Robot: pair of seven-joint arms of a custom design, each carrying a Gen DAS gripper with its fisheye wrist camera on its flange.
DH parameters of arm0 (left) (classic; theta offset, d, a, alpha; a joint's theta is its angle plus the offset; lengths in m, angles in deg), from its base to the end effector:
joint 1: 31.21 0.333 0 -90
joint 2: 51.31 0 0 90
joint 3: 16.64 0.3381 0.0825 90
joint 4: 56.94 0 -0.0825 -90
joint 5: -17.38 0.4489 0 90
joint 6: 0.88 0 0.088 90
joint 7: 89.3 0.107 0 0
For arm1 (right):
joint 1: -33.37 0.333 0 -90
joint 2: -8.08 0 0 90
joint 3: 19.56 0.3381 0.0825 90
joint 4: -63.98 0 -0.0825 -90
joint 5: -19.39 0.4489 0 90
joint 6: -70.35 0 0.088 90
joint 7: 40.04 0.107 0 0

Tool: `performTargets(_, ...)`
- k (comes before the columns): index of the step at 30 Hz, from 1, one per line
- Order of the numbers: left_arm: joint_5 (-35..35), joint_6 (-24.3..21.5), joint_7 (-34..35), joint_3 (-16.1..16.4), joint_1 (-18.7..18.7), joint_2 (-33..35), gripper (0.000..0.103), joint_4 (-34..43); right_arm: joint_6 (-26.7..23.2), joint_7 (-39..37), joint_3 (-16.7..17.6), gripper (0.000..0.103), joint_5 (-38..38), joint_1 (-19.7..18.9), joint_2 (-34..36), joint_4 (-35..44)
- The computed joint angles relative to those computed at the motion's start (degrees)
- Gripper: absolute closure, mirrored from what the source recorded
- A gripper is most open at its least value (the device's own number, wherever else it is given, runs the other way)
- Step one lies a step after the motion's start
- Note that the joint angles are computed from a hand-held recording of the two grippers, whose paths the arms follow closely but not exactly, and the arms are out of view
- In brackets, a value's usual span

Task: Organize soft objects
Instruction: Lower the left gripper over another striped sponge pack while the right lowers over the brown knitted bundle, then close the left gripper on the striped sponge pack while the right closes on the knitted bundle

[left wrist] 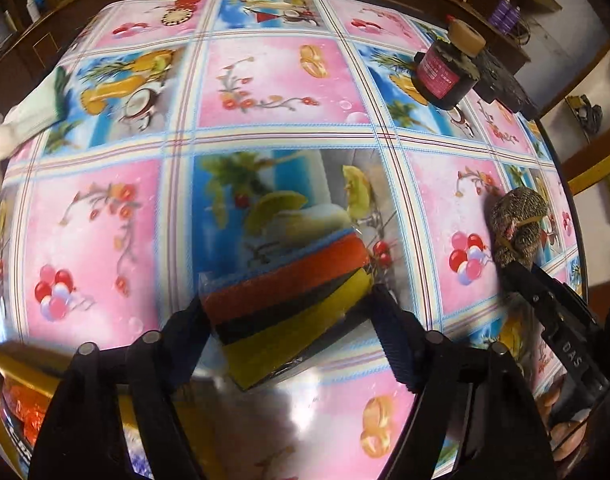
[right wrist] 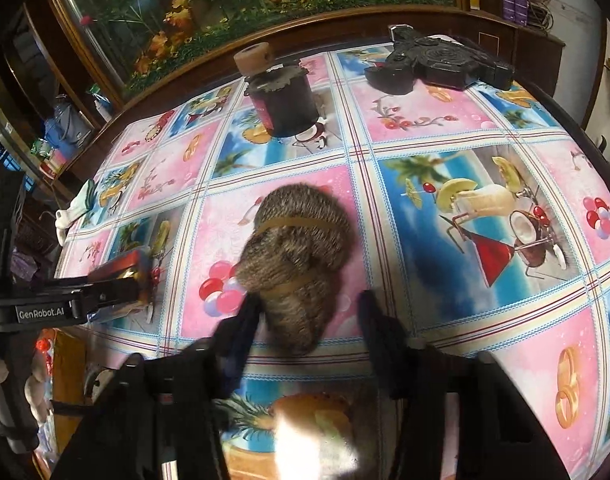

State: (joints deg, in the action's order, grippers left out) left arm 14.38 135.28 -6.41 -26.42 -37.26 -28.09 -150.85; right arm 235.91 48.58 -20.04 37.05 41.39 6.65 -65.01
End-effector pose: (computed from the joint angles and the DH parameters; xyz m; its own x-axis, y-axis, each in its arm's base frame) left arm 0.7389 -0.1938 0.4114 -0.1187 -0.9811 0.1531 -0.9483 0.0663 -0.3103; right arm 0.6107 0.0629 0.4325 -0.0392 -0.9732 -0.2267 -0.7934 0.1682 -0.5851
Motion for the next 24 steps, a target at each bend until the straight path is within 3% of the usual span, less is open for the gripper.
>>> performTargets(6, -2.98, 2.09, 2.82, -1.02, 0.78, -4.23, 0.034, -5.50, 0.93, 2.28, 0.20, 0.071, -4.19, -0.12, 0.00, -0.37)
performTargets(8, -4.34, 3.08, 2.45, -1.30, 0.64, -4.47, 0.034, -5.86, 2.30, 6.58, 0.32, 0.053, -8.14, -0.45, -0.05, -0.96)
performTargets(9, -5.99, 3.90, 2.58, -1.57, 1.05, -4.83, 0.031, -6.38, 2.74, 9.00, 0.35, 0.035, -10.57, -0.69, -0.11, -1.15)
performTargets(10, -8.11, 4.55, 3.00, -1.99, 1.62, -5.30, 0.030, -7.05, 3.39, 10.73, 0.34, 0.026, -12.15, -0.85, -0.30, -1.50)
performTargets(13, -16.29, 5.87, 4.80, -3.41, 3.67, -5.12, 0.022, -7.15, 4.10, 9.88, 0.05, 0.026, -10.50, -0.60, -0.49, -1.94)
performTargets(15, -25.36, 7.29, 8.72, -5.36, 6.23, -4.84, 0.013, -7.57, 3.80, 7.71, -0.07, 0.025, -8.06, -0.31, -0.03, -1.54)
performTargets(17, -34.07, 8.79, 11.97, -6.85, 8.16, -4.88, 0.001, -8.47, 4.59, 10.04, 0.14, 0.024, -11.52, -0.60, 0.26, -1.55)
performTargets(18, -38.91, 9.64, 15.26, -7.85, 9.21, -5.13, 0.000, -9.02, 4.64, 9.37, 0.20, 0.024, -11.21, -0.48, 0.40, -1.44)
performTargets(21, -38.18, 5.72, 15.95, -6.18, 8.06, -5.09, 0.000, -8.06, 5.69, 7.06, 0.30, 0.020, -9.12, -0.18, 0.82, -1.40)
performTargets(24, -35.89, 8.38, 13.27, -4.64, 6.11, -6.77, 0.000, -9.90, 6.02, 5.63, 0.33, 0.020, -7.72, -0.12, 1.12, -1.30)
